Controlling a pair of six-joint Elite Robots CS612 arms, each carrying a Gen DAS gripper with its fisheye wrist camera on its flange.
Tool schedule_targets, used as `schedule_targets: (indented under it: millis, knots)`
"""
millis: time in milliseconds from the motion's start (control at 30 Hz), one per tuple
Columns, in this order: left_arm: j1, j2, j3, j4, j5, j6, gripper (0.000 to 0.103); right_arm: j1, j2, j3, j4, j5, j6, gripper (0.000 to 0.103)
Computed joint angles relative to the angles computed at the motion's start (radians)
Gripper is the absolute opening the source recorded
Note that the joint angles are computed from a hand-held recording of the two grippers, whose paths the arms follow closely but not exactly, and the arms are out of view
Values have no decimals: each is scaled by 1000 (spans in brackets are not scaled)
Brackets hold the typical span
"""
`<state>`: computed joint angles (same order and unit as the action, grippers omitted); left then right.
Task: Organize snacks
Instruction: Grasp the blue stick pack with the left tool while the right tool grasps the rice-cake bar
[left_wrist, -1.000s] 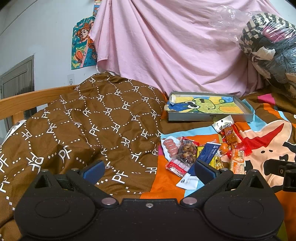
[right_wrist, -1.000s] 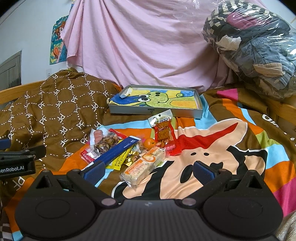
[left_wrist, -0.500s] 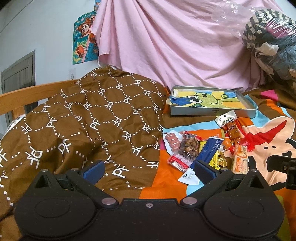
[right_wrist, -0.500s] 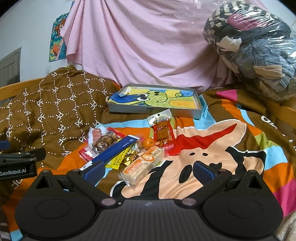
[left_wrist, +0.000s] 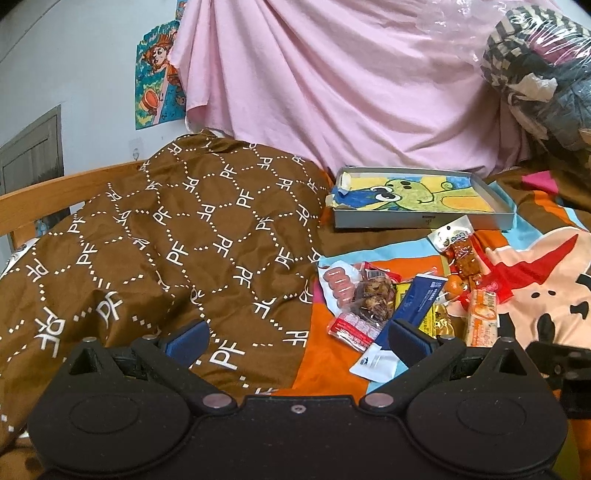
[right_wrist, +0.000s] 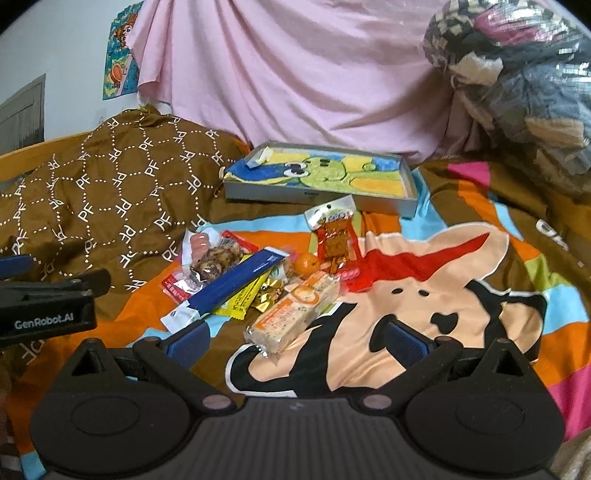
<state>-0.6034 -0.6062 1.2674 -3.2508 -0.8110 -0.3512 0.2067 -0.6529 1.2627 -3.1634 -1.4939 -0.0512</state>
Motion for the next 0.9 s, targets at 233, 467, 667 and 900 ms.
schedule_targets:
  millis: [233,467,667,900]
  knots:
    - [18,25,-72,63,-33,-6,102,-9,20,-50,82,51,9,103]
    - [30,58,-148,128,-64,23,102,-14,52,-129,186,122,-100,103]
    - [38,83,-196,181,-86,-3,102,-8,82,-179,245,117,-210,103]
    - [49,114,-263,227,-101,-32,102,-4,134,-273,328,115,-261,103]
